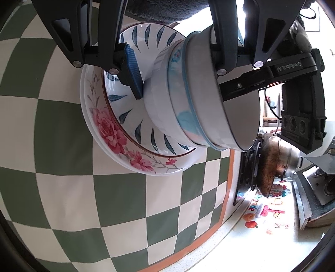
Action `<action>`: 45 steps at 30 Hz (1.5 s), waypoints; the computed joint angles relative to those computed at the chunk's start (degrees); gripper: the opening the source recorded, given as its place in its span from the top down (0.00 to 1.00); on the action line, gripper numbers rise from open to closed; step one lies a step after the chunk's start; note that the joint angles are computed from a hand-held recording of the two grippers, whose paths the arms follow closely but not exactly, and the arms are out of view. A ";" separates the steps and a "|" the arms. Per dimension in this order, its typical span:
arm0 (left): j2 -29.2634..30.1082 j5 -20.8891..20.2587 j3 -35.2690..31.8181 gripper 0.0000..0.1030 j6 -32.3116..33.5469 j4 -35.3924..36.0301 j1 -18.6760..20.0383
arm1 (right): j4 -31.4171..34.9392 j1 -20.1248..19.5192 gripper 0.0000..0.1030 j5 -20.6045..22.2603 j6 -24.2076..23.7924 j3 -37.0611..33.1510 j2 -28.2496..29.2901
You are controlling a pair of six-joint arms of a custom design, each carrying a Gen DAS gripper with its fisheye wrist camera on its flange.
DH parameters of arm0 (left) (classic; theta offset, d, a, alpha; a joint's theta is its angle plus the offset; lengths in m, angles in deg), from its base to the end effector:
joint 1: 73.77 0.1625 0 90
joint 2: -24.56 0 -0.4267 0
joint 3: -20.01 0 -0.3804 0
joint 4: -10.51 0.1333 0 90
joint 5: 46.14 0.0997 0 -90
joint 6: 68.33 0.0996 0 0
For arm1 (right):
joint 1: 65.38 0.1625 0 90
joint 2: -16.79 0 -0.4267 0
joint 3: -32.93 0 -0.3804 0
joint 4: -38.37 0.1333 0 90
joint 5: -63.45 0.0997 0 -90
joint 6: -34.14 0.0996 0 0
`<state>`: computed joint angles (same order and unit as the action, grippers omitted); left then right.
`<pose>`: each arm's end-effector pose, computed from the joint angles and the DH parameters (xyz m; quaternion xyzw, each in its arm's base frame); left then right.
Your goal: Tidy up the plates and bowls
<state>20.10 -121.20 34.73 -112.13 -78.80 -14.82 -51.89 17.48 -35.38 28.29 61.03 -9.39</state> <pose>-0.3173 -0.8353 0.0145 -0.0973 0.9823 -0.0035 0.1603 0.0102 -0.8679 0.2367 -0.0101 -0.9969 -0.0231 0.0748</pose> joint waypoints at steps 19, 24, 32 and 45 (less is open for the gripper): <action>-14.52 21.06 23.28 0.41 2.83 -6.10 -8.21 | -23.83 8.08 0.43 -17.90 -7.20 25.36 -16.05; -18.88 26.50 31.43 0.07 4.43 -12.21 -10.82 | -32.58 10.47 0.13 -22.32 -7.84 34.38 -21.77; -24.68 32.49 40.97 0.03 4.90 -19.63 -15.08 | -50.05 14.03 0.04 -25.97 -11.54 46.69 -29.41; -38.23 41.23 59.80 0.03 -2.37 -23.29 -27.78 | -66.75 24.18 0.03 -31.09 -14.70 67.57 -47.77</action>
<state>-18.14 -79.98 94.53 -114.50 -102.09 -42.60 -118.65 41.66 -66.48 13.59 128.60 -57.16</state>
